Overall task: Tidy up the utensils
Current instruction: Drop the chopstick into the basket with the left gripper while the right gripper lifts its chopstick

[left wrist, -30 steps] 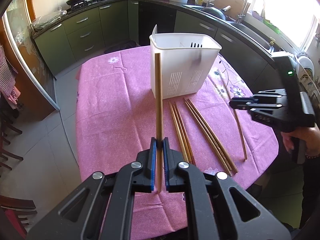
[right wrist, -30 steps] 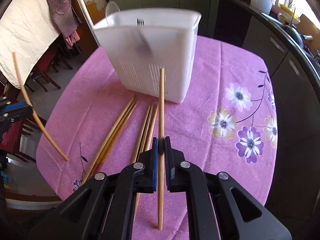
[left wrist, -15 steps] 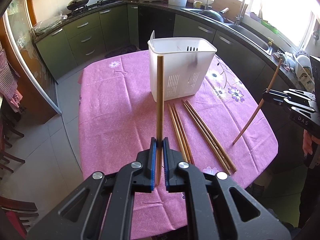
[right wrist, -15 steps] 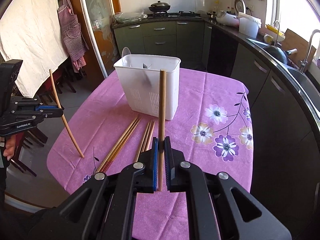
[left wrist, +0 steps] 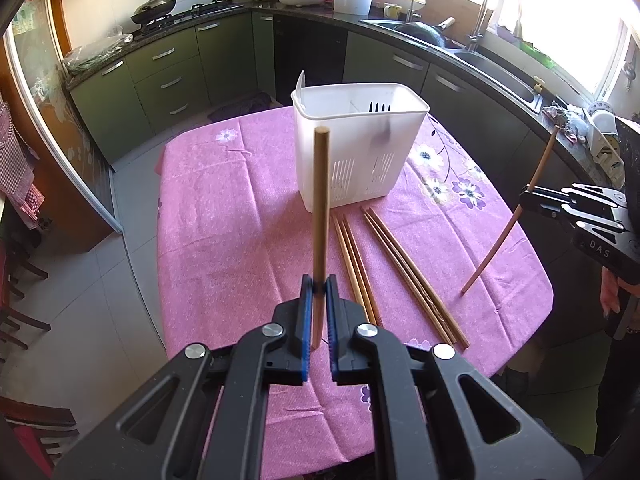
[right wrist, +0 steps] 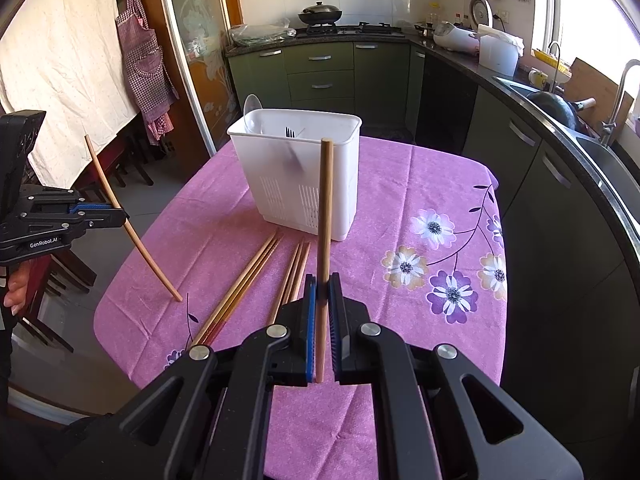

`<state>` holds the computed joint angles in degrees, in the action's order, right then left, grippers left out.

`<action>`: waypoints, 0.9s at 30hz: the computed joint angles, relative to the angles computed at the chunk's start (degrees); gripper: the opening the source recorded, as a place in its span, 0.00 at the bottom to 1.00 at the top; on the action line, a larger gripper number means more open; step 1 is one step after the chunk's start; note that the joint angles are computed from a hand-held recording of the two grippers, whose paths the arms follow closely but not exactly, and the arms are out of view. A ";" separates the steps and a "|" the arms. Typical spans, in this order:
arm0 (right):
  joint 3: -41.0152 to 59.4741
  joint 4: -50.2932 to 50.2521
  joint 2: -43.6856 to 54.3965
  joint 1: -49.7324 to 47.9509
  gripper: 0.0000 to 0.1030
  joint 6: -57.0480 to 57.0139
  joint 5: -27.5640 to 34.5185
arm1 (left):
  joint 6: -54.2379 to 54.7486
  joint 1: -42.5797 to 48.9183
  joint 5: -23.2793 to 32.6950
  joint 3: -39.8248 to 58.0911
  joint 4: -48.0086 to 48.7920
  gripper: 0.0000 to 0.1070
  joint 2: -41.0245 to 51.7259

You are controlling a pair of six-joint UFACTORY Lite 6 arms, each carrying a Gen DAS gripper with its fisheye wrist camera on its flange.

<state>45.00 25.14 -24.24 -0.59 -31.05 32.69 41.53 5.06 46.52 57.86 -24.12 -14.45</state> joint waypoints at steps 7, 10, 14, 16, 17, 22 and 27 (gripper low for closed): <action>0.25 1.77 0.24 -1.36 0.07 -2.49 0.54 | -1.25 -1.36 1.69 4.10 -0.21 0.06 2.24; 0.28 2.01 0.23 -1.59 0.07 -2.68 0.69 | -3.19 -2.81 3.99 9.52 0.22 0.06 4.04; 0.79 2.64 0.53 -2.00 0.07 -3.46 1.39 | -7.60 -5.44 7.66 21.33 1.76 0.06 8.70; 0.94 3.09 0.85 -2.08 0.07 -4.14 1.45 | -10.24 -6.77 9.78 28.99 2.50 0.06 12.06; 0.98 3.38 0.98 -2.14 0.07 -4.60 1.40 | -11.51 -7.26 10.72 32.96 2.77 0.06 13.87; 0.81 5.76 1.09 -3.77 0.07 -7.77 1.80 | -17.57 -9.57 16.65 56.03 3.22 0.06 25.42; 0.23 8.65 0.77 -5.97 0.07 -11.53 2.95 | -24.37 -12.52 19.37 78.66 7.12 0.06 39.67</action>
<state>45.22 33.79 -23.47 -6.56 -42.58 35.64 17.16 -7.46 65.90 136.52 -17.00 25.22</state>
